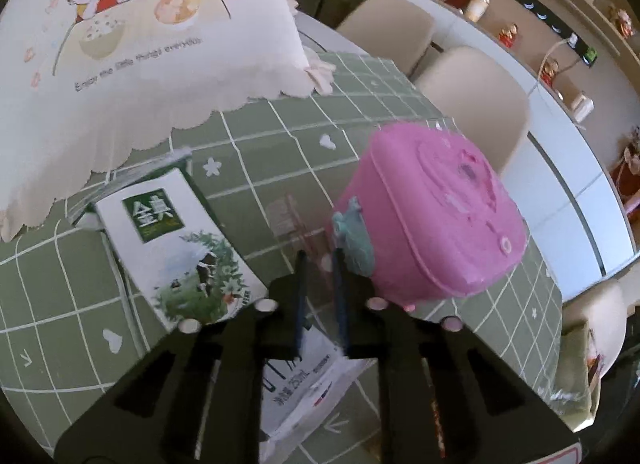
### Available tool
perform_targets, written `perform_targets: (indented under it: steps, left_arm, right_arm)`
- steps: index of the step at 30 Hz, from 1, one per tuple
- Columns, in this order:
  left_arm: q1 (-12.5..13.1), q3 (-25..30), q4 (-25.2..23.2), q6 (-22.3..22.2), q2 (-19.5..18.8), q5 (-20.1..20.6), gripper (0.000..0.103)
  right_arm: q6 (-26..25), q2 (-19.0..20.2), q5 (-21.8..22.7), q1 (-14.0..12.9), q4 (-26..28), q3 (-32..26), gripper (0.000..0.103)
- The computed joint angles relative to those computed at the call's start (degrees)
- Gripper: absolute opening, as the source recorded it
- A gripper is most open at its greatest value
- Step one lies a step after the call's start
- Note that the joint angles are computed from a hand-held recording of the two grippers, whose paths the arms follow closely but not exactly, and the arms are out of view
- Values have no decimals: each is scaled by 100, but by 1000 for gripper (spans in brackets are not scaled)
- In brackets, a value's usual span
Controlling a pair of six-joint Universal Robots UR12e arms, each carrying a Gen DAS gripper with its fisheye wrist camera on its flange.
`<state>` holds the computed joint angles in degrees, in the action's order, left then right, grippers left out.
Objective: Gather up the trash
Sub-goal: 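Move both grippers back over the table toward the remaining items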
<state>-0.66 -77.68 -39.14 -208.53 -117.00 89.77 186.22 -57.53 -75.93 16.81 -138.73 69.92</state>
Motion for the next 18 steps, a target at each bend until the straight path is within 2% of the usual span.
perform_targets:
  steps: [4,8,12,18]
  left_arm:
    - [42,-150,-78,217,144,-244,3]
    - [66,-717,85,388,596,-663,1]
    - [91,-1330,270,500,1082,-1029,1]
    - [153,-1822,146,525,1473,-1295,2]
  right_arm:
    - [-358,42,6,60,-118,-89,34]
    - [-429,217,293,95,49,-431,34]
    - [-720,358,535,181,157,-727,34]
    - [-1064,463,688,336,367,-974,34]
